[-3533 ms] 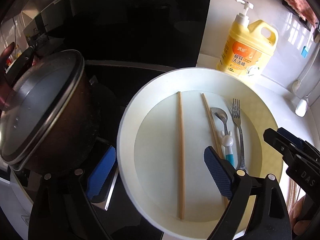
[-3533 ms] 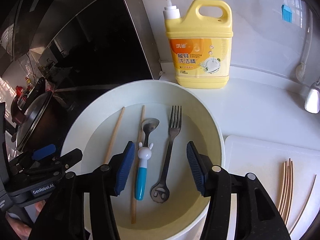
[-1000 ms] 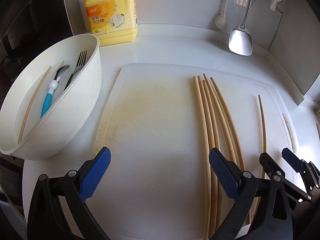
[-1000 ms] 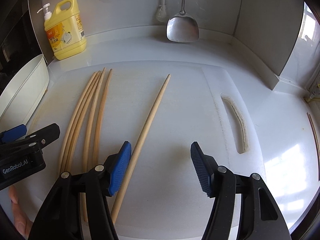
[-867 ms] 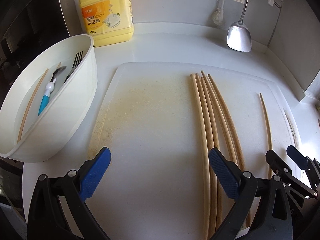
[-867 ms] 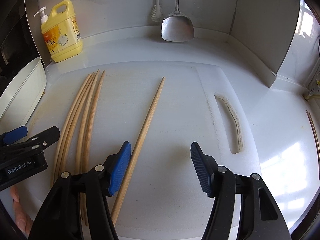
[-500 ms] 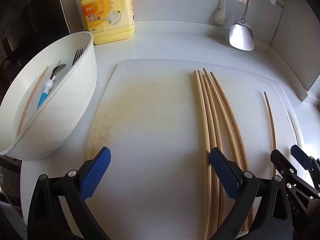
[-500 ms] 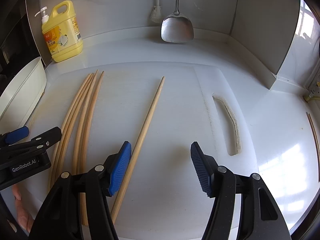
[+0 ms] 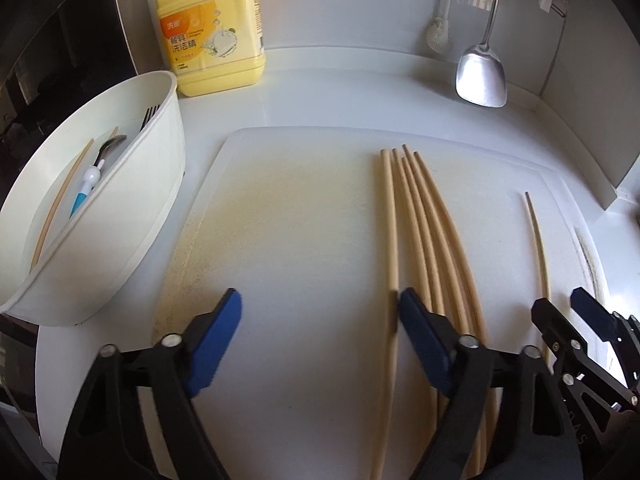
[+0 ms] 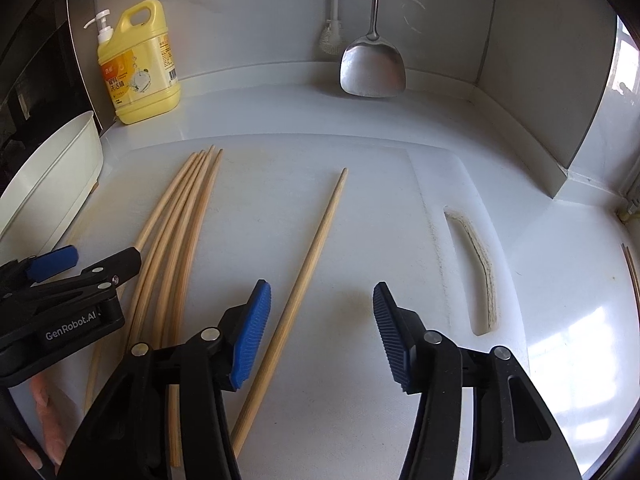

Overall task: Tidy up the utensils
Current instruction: 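Close the right tool on a wooden chopstick while the left tool grasps another, then carry both held chopsticks over the water basin with both tools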

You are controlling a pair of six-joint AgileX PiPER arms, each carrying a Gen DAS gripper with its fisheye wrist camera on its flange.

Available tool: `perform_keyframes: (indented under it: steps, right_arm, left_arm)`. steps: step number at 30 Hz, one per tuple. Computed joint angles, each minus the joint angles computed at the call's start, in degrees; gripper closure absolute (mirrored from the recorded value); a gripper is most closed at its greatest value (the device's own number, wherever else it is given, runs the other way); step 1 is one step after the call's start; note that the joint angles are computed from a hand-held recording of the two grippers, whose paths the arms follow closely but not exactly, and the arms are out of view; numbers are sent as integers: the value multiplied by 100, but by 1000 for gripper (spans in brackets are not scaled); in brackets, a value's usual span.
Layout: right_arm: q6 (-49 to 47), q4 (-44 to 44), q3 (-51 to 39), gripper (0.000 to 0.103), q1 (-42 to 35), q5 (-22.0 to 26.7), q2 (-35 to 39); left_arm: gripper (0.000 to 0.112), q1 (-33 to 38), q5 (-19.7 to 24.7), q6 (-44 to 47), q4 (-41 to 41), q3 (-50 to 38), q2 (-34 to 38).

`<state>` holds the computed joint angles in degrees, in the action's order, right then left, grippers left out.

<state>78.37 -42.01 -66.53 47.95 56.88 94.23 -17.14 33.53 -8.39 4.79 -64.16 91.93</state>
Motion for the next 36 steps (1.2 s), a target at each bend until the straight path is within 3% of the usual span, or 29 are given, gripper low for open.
perform_keyframes:
  steps: [2,4,7,16,26,30,36]
  right_arm:
    - [-121,21,-53,71,22,-19,27]
    - [-210,62,-90,81,37,-19,37]
    - [-352,137,-113,93,33,-48,28]
    - [-285,420,94,97,-84,-419,-317]
    - [-687,398,-536,97,-73,-289,-818]
    - [-1219,479,-1498,97,51,-167,-391]
    - [-2066,911,-3993,97,240,123,1121]
  left_arm:
    - [60,-74,56,140,-86,-29,-24]
    - [84,-151,44,192,-75,15,-77]
    - [103,-256,53,171,36,76,-134]
    - [105,-91,560,392,-397,-160,-253]
    - [105,425,1712,685,-666,-1065,-920]
    - [105,1147,2131,1132,-1016,-1511,-1033]
    - [105,2746,2467,2427,-1915,-2192,-706]
